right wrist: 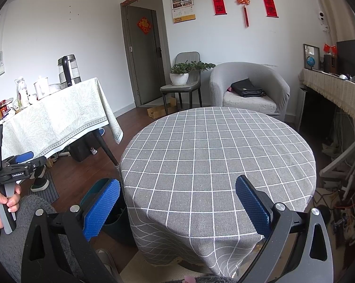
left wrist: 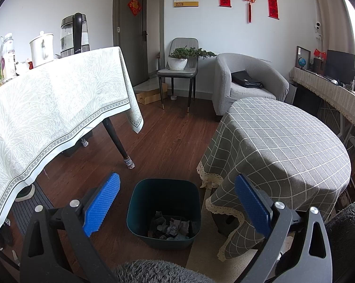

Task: Collect trash

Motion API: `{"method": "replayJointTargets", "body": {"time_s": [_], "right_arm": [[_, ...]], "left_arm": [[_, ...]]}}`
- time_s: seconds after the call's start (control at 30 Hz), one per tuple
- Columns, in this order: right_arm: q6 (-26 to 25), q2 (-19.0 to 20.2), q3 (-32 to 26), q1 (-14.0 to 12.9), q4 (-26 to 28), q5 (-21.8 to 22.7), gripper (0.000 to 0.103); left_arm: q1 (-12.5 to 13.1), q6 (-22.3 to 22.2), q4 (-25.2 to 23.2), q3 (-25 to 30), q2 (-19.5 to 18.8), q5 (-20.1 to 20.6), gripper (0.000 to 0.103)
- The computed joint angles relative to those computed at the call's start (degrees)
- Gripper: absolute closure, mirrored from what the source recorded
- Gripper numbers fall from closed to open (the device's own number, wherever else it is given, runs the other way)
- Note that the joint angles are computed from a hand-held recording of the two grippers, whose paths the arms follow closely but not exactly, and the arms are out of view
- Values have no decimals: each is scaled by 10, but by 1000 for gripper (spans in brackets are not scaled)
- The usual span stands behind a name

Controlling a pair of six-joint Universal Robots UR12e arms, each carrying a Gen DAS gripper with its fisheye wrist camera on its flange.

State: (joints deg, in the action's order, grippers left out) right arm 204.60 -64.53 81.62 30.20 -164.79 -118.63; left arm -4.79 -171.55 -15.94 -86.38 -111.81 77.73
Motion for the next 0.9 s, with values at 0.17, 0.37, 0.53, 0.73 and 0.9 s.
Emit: {"method": "replayJointTargets", "body": {"time_s": [0.17,0.37,0.53,0.73,0.9], "right_arm": [[1,0,0,0,0,0,3],[1,0,-1,0,1,0,3],[1,0,0,0,1,0,3],[0,0,0,0,0,0,3],[2,1,-1,0,0,0,3]], "left_arm": [[0,1,0,0,0,0,3],[0,2,0,0,0,1,3],[-1,4,0,0,0,4,3],[-3,8,2,-1,0,7,3],[-3,8,2,-1,0,7,3]]}}
